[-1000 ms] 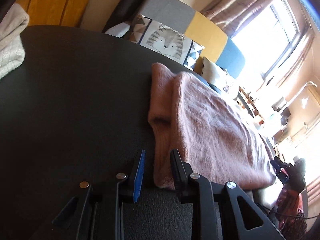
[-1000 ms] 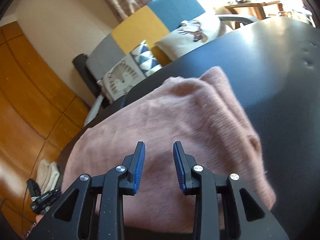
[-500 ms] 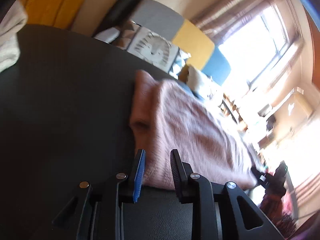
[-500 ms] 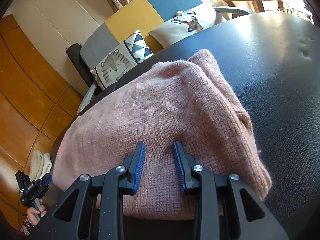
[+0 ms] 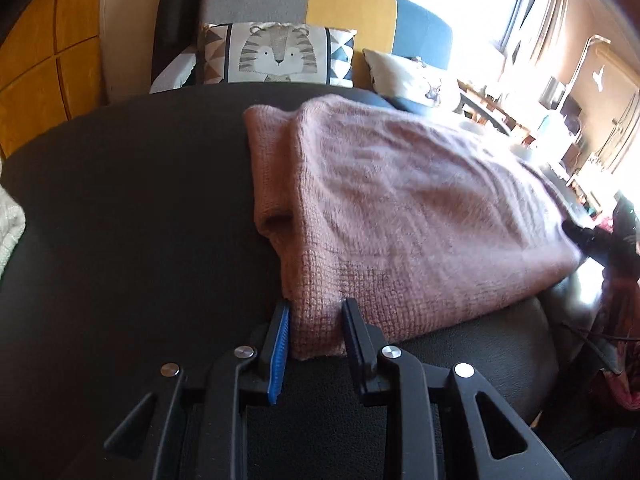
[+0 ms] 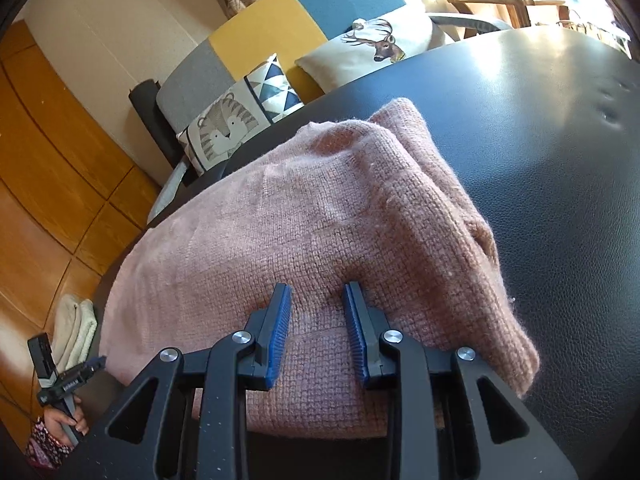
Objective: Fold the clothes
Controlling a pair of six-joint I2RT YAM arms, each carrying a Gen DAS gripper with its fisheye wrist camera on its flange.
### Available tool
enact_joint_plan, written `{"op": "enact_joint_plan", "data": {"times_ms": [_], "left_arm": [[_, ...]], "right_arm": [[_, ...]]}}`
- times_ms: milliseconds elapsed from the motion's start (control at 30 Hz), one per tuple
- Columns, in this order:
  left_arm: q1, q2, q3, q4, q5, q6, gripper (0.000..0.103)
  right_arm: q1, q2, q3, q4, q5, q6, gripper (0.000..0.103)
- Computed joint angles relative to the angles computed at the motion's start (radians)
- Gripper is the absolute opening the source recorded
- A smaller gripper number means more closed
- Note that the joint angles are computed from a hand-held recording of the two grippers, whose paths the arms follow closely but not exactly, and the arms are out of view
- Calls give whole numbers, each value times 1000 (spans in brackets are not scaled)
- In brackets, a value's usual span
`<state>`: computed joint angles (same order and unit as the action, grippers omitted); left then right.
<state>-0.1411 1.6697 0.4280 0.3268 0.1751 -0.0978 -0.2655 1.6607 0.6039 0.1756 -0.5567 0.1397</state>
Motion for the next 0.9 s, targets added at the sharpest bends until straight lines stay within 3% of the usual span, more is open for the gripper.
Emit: {"op": "enact_joint_plan", "data": {"times_ms": [133,200,300,333,400,533,733,900], "left_arm": [[2,-66,-6,55,-45,-32,27],[-12,-87,-15,96,-57,-61,27],[-54,-44,36,140,-44,-119,27],[-72,-24,55,152,-39,-139,27],[-114,26,103,170,-30,-182,27],[-229,208,321,123,-18,-235,27],[-377,321,519,-8,-77,-164,27],[-430,349,555,-62,-118,-148,27]], "right_arm": [[-1,-100,-27,-11,18,7,32],[5,-130,-15,-45,85,-2,32],[-31,-139,-11,-58,157,18,45],[-61,-135,-19,-49,141,32,51],[-125,-127,-41,-26,81,60,51],[-212,-76,-31,-45,14,49,62],[-241,54,61,-72,-84,16,62],[-221,173,160,-78,-190,-28,62]]}}
